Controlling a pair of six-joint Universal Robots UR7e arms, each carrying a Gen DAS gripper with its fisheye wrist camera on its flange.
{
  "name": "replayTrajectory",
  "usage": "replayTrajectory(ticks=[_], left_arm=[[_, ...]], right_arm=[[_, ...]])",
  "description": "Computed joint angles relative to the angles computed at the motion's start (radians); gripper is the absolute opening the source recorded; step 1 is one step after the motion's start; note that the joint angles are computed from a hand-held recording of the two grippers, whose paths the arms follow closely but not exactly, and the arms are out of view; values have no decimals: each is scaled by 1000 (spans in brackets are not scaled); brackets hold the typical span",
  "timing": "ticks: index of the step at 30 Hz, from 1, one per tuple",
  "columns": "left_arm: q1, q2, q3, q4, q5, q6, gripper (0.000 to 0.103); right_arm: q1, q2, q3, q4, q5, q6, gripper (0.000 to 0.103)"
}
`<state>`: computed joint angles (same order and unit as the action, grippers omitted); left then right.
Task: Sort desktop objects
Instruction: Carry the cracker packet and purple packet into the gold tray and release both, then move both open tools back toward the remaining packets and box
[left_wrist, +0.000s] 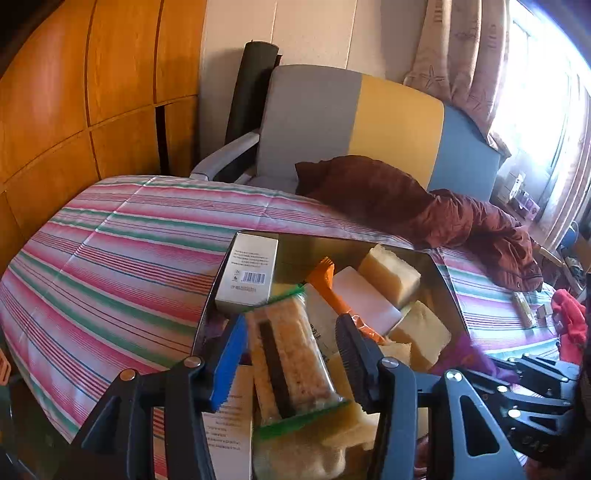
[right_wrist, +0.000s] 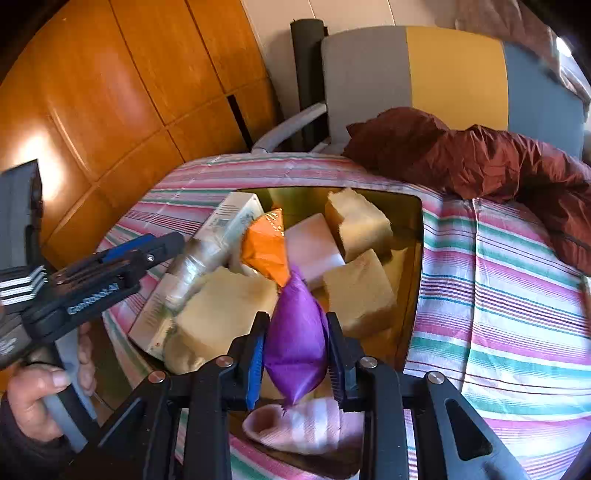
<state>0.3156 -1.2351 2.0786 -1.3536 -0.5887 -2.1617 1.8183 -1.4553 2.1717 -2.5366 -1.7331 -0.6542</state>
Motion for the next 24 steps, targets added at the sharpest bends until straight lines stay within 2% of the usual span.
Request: replayTrajectory(ticks=[8, 10, 14, 16, 24], left_arm=[[-32, 9, -17, 52, 1, -32, 53], [-42, 10, -23, 62, 1, -41, 54], [-61, 17, -38, 96, -3, -53, 54], [-70, 18, -41, 103, -6, -58, 54], [-92, 28, -50, 121, -25, -72, 54]], right_arm=[[-8, 17, 9, -16, -25, 10, 32], [-7, 15, 13, -21, -28, 9, 37], [-3, 9, 17, -25, -29, 8, 37], [-1, 4, 21, -34, -29, 7, 42], [-1, -23, 39, -42, -24, 2, 44]])
